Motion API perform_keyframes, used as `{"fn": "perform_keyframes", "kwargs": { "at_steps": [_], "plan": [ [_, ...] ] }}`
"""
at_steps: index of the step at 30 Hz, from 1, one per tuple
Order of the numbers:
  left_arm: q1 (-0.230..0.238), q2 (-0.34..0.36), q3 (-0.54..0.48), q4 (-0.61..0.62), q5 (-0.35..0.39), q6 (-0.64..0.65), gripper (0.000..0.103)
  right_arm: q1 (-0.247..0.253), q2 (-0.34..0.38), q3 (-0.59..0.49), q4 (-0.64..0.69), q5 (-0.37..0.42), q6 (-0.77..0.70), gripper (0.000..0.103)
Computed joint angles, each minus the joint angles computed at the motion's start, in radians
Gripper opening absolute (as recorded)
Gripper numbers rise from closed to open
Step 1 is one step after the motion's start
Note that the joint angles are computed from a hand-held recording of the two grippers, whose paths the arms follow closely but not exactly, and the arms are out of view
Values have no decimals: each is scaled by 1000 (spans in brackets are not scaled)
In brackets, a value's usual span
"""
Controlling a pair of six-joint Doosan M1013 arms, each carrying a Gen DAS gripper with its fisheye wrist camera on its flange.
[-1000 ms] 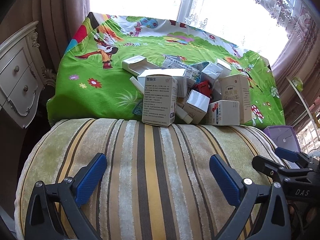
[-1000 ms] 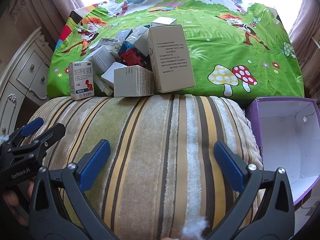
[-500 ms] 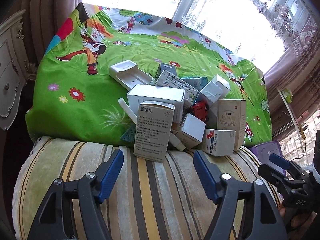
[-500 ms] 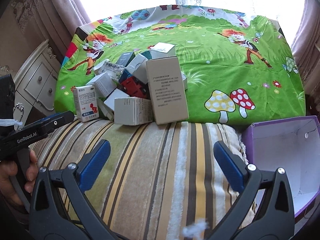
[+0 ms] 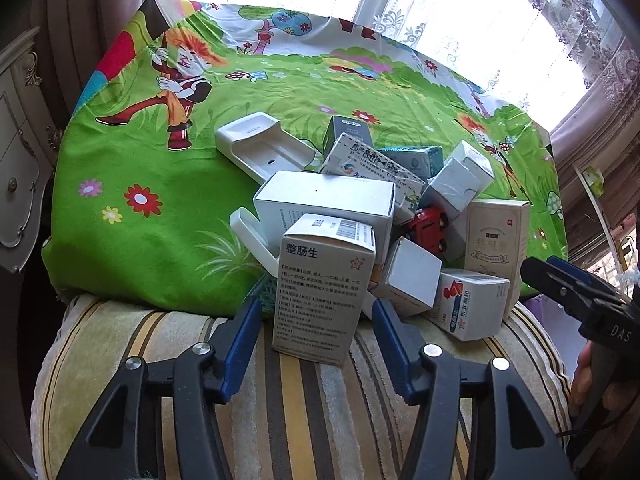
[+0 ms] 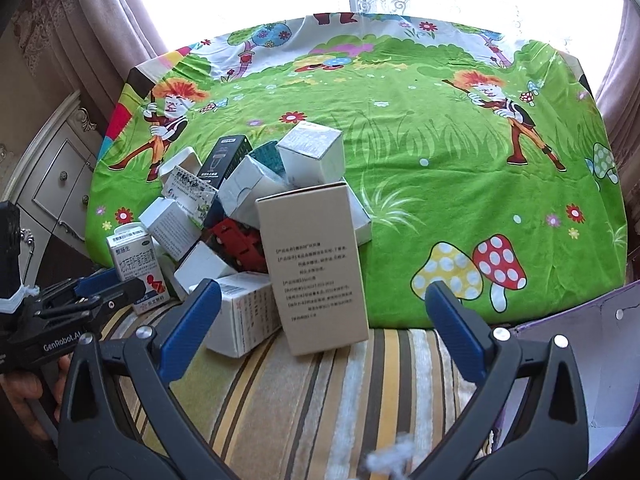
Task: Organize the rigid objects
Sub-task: 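Grasp the tall beige box with the right gripper while the left grasps a white box, then carry both boxes to the purple box and open both grippers inside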
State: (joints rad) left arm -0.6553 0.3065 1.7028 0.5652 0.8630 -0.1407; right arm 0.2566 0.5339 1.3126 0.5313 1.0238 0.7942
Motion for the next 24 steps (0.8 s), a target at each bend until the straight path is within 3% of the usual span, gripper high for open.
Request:
{"fn": "perform_keyframes", "kwargs": {
  "at_steps": [4, 7, 9, 11, 24],
  "plan": [
    [6, 5, -2, -22, -8, 17, 47, 8, 16, -18, -12, 19, 7, 96],
    [6, 7, -3, -25, -8, 20, 45, 14, 27, -29, -26, 31, 15, 93],
    [4, 8, -5, -22, -4, 20, 44, 15, 37, -41, -28, 55, 18, 80],
    [2, 7, -3, -18, -5, 16, 44, 15, 44, -48, -32, 77, 25, 59],
    [-36, -6, 5, 63, 22, -84, 43, -26, -1, 11, 74, 19, -15, 56]
  ]
}}
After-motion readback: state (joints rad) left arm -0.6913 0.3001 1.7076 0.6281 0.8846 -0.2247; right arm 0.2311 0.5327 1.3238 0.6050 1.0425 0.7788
